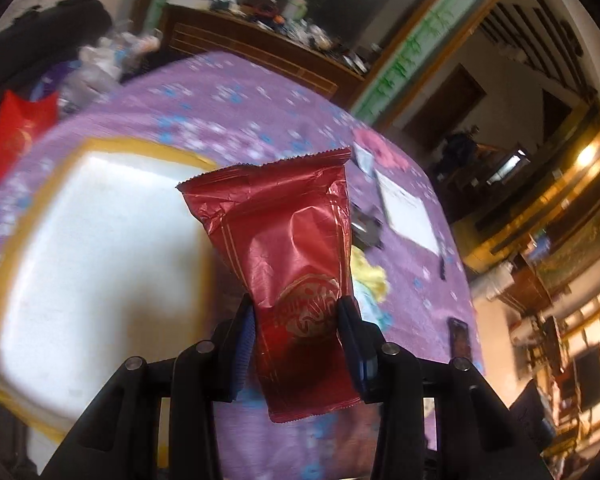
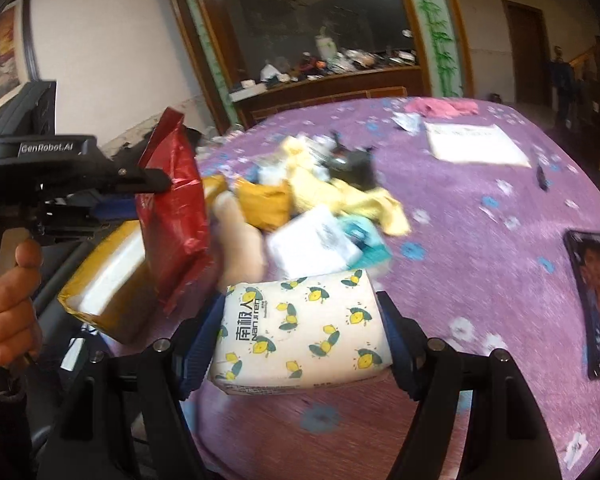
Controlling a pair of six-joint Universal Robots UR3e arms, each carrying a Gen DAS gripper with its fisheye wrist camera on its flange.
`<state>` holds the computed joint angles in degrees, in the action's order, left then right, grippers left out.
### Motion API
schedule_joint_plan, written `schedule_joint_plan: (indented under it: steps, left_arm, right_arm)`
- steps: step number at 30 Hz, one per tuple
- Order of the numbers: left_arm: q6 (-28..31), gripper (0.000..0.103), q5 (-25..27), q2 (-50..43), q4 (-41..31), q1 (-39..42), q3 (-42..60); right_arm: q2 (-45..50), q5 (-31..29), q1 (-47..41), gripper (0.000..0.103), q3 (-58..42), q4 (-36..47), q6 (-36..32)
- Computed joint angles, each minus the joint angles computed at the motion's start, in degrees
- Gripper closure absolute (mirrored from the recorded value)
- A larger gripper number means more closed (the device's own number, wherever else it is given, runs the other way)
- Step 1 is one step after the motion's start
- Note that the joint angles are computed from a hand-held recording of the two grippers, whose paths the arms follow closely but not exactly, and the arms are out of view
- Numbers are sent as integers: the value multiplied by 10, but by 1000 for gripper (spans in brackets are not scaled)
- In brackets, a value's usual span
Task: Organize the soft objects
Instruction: 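Carry both items into the white tray and open both tools to release them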
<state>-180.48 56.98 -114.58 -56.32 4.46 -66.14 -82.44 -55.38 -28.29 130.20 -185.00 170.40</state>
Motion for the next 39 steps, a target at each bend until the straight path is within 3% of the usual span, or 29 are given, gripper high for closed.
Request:
schedule_joint_plan:
  steps: [5, 15, 23, 27, 30, 35, 39]
  left_arm:
    - [63, 61, 20, 40, -15, 72, -35]
    - [175, 60, 86, 1, -87, 150, -4]
    - [180, 61, 114, -31, -53, 135, -19]
    - [176, 61, 126, -53, -38, 129, -12]
    - [171, 61, 125, -55, -19, 128, -18]
    - [152, 49, 107, -68, -21, 139, -12]
    - [145, 47, 83, -63, -41, 150, -10]
  right_arm:
    - [52, -8, 80, 30, -91, 18, 18]
    - [218, -35, 235, 30, -434, 175, 33]
    - [374, -153, 332, 30, -709, 338, 21]
    - [396, -210, 351, 30, -738, 353, 17]
    - [413, -218, 350, 30, -758, 364, 19]
    - [429, -211, 343, 29, -769, 368, 34]
    - [430, -189, 337, 28, -769, 373, 31]
